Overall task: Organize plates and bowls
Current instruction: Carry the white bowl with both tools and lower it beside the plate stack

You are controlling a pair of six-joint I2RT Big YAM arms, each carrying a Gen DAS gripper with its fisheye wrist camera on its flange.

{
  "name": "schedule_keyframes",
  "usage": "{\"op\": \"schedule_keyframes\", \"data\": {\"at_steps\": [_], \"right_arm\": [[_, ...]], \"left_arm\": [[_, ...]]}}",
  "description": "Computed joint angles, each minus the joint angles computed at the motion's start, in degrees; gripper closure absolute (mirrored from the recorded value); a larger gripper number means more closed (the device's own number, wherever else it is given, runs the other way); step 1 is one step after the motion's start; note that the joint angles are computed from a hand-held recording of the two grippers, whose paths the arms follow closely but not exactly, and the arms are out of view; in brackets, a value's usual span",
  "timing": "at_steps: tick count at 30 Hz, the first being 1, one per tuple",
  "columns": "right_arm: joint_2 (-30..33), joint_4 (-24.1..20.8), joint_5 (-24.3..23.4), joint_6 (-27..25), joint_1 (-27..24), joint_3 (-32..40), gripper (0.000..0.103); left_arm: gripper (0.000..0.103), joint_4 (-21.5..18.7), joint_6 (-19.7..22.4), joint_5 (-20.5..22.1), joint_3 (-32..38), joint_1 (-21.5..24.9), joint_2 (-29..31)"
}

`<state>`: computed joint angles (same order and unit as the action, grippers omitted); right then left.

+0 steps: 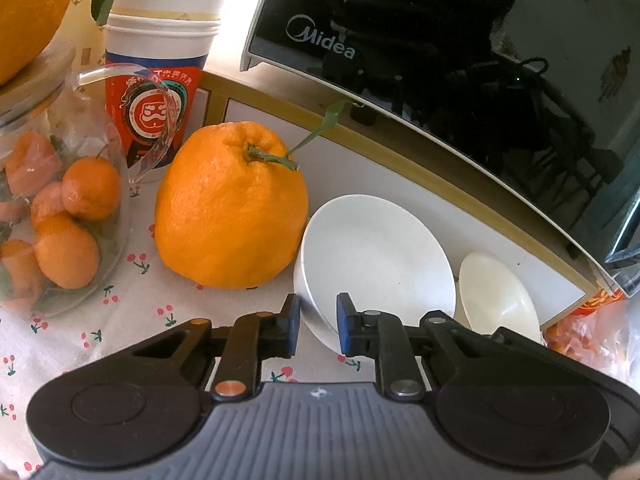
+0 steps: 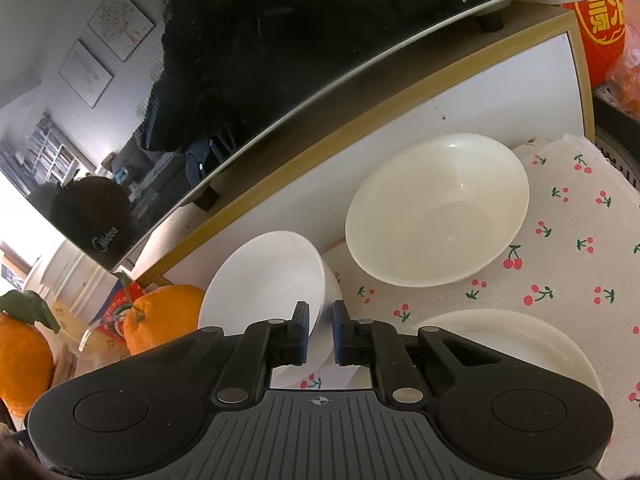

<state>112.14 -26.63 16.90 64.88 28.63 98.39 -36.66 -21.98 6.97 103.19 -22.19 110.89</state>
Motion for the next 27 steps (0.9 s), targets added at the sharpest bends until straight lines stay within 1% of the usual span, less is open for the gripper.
{"op": "schedule_keyframes", "data": {"at_steps": [7, 12, 18, 24, 27], "right_arm": [[-1.1, -0.4, 1.1, -0.9, 0.6, 0.0, 0.091], [-2.9, -0.3, 1.7, -0.4, 1.2, -1.1, 0.091], [-4.4, -3.3, 3.2, -0.8, 2.5, 0.2, 0.091], [-6.1, -6.3, 4.9, -0.9, 4.6, 1.2, 0.091], [-7.1, -8.7, 5.6, -0.1, 5.9, 1.5, 0.091]], "left_arm": [[0.087, -0.8, -0.1, 0.4, 0.0, 0.2, -0.8], [0.087, -2.0, 0.0, 0.9, 0.5, 0.5, -1.3], [0.087, -2.9, 0.5, 1.6, -0.3, 1.2, -3.8], [0.088, -3.2, 0.6, 3.2, -3.1, 2.4, -7.2], [0.088, -3.7, 1.0, 4.2, -4.6, 3.1, -9.2]]}}
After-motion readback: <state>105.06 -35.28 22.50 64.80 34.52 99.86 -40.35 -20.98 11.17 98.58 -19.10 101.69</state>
